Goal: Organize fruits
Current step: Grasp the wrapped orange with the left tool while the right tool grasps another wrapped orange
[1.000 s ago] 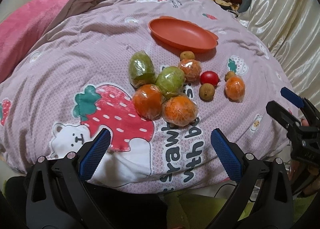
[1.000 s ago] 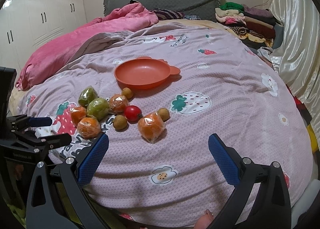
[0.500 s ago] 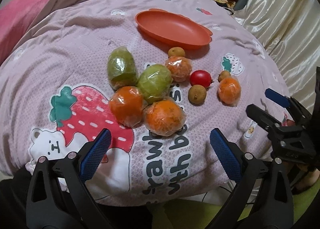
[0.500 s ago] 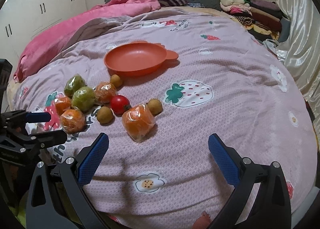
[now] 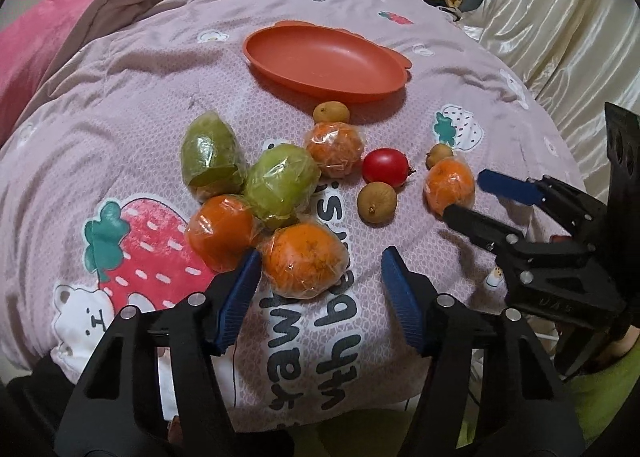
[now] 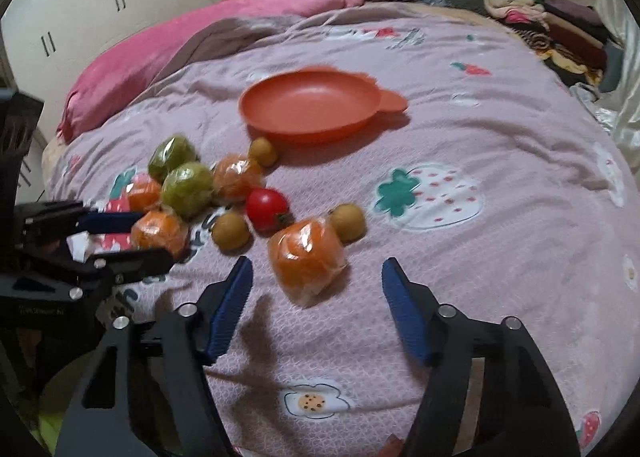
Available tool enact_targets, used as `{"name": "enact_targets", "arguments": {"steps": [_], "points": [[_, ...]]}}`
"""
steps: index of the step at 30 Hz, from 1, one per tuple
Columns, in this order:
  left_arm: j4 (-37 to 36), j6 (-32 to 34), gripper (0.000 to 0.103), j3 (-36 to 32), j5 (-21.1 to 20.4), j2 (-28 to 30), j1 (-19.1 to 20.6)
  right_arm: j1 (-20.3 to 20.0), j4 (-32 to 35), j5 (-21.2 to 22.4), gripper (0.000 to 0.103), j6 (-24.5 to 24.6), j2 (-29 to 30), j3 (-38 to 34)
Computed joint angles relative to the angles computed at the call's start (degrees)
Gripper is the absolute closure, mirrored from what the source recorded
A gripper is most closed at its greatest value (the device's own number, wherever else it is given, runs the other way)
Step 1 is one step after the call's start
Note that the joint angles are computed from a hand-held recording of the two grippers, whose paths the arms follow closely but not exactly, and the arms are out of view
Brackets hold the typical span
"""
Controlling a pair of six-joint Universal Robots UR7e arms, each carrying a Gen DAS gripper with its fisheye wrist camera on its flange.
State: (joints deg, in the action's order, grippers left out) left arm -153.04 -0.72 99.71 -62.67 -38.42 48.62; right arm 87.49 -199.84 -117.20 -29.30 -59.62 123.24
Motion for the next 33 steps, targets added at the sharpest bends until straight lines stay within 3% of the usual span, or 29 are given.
{"name": "enact_targets", "arguments": {"steps": [3, 8, 19, 23, 30, 33], "points": [[0.2, -0.3, 0.05, -0.3, 0.4, 0.3, -0.1, -0.4, 0.3, 1.8, 0.056, -0.7, -0.1, 0.3], [0.3, -0.7, 0.053, -0.1, 1.9, 0.8, -0.3, -1.1, 1.5, 4.1, 0.064, -1.2, -0.2, -0.2], [1.1, -2.7, 0.058, -1.6, 3.3, 2.5, 0.0, -2.6, 2.0, 6.8, 0.064, -2.3, 0.0, -1.0], [0.8, -2.9, 0.067, -2.1, 3.7, 3.0, 0.0, -3.3, 1.8, 8.4, 0.065, -2.3, -0.3, -0.8], [0.4, -2.3, 0.067, -1.9, 2.7, 2.6, 0.2, -3.3, 1.0, 9.1, 0.066, -2.2, -0.5, -0.4], [-0.4, -1.9, 0.067, -1.2, 2.0, 1.8, 0.1, -3.1, 1.2, 8.9, 0.059, -1.1, -0.1, -0.7]]}}
